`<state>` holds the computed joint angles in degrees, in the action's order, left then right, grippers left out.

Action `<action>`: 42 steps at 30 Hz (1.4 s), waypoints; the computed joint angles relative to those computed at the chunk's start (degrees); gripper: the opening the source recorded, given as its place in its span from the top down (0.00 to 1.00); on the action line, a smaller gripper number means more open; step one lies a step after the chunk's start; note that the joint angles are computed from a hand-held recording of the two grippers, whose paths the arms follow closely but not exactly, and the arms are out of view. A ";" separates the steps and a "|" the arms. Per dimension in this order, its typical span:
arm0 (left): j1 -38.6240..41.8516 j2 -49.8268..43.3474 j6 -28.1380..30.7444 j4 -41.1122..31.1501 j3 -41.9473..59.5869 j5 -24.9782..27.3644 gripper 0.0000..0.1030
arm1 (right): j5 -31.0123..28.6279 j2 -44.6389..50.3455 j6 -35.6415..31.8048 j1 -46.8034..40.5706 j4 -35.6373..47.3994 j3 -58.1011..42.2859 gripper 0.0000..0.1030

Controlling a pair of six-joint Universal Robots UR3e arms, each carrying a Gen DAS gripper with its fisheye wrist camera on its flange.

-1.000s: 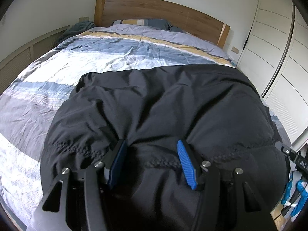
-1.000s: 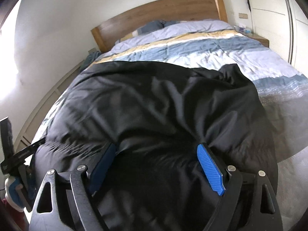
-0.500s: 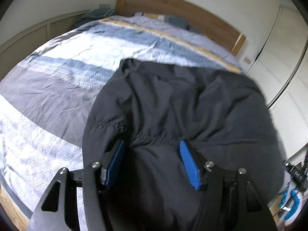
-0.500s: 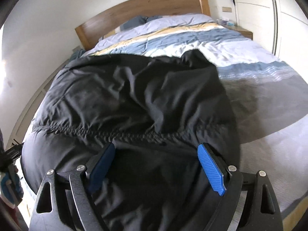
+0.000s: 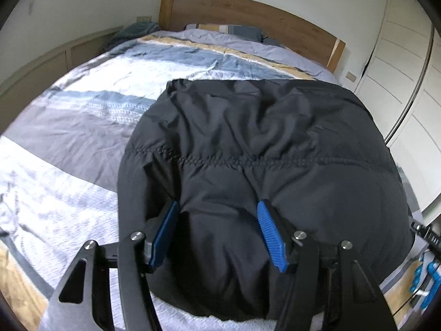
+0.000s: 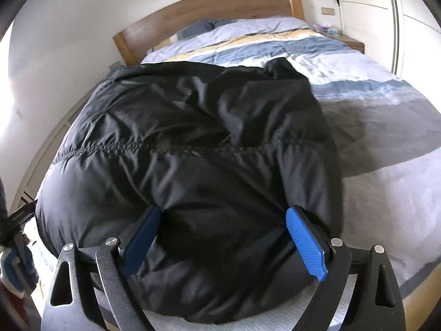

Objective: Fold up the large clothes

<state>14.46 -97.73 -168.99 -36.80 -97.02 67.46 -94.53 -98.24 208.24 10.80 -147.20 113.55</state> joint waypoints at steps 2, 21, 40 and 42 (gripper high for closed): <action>0.33 1.82 0.76 0.17 -1.58 0.11 0.44 | -1.14 -0.82 0.36 0.55 2.35 -0.70 0.12; 12.33 18.39 9.08 -9.91 -10.17 -7.23 0.44 | -7.31 -18.29 8.07 3.94 18.43 1.53 0.00; 21.11 -7.44 10.13 -40.25 22.15 -19.52 0.39 | 2.50 -21.79 -0.75 -10.59 19.97 2.82 0.00; 19.50 -13.93 7.83 -42.63 28.54 -19.88 0.39 | 5.76 -20.87 -2.28 -13.70 18.58 3.49 0.00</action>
